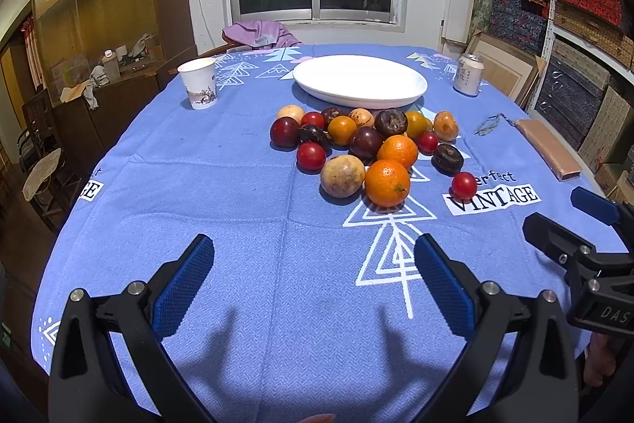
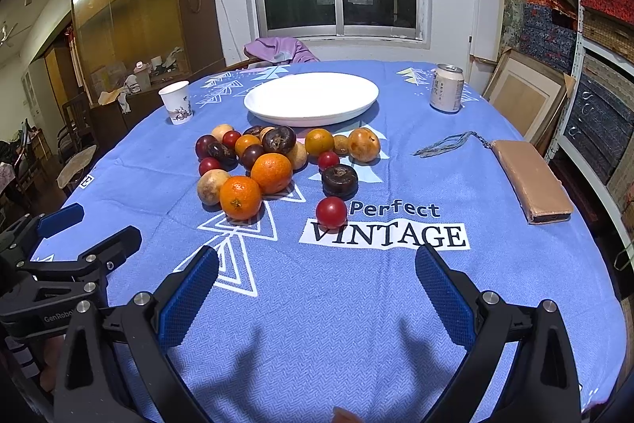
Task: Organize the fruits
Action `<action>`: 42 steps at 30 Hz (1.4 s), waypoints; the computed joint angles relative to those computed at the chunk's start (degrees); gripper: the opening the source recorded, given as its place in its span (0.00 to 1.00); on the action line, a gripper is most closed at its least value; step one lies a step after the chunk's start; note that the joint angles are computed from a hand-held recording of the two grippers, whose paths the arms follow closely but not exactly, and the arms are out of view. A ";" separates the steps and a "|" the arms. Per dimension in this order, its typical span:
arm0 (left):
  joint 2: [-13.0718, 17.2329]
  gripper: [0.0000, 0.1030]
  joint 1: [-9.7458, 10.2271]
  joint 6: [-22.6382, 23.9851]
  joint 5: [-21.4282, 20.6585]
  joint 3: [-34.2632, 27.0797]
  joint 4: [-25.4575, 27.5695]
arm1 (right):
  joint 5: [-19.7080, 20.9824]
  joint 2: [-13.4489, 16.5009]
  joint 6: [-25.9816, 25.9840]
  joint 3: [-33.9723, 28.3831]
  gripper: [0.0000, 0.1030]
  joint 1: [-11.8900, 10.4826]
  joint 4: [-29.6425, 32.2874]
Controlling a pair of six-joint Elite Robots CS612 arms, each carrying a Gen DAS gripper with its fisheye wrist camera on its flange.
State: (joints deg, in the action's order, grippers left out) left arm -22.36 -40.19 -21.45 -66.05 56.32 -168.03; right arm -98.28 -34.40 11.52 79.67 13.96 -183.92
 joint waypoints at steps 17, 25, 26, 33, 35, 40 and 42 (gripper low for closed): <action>-0.12 0.96 -0.03 0.01 -0.42 0.18 0.20 | -0.02 0.15 0.24 -0.17 0.97 0.15 0.30; 0.04 0.96 -0.05 -0.30 -0.56 -0.15 1.00 | 0.01 0.07 0.11 -0.19 0.97 0.19 0.46; 0.04 0.96 -0.05 -0.37 -0.63 -0.16 1.15 | 0.08 0.07 0.17 -0.18 0.97 0.18 0.43; 0.30 0.96 0.04 -0.35 -0.84 -0.53 1.50 | 0.29 0.04 0.65 -0.29 0.97 0.12 0.54; 0.34 0.96 0.02 -0.32 -0.89 -0.52 1.46 | 0.39 0.02 0.64 -0.26 0.97 0.09 0.54; 0.44 0.96 0.00 -0.29 -0.97 -0.70 1.80 | 0.33 -0.06 0.79 -0.16 0.97 0.11 0.64; 0.51 0.96 -0.03 -0.23 -0.96 -0.78 1.91 | 0.49 -0.11 0.95 -0.08 0.97 0.07 0.58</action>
State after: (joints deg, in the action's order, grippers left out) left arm -21.85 -40.22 -21.68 -67.01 55.54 -166.12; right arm -97.79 -34.51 12.47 79.59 14.03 -183.33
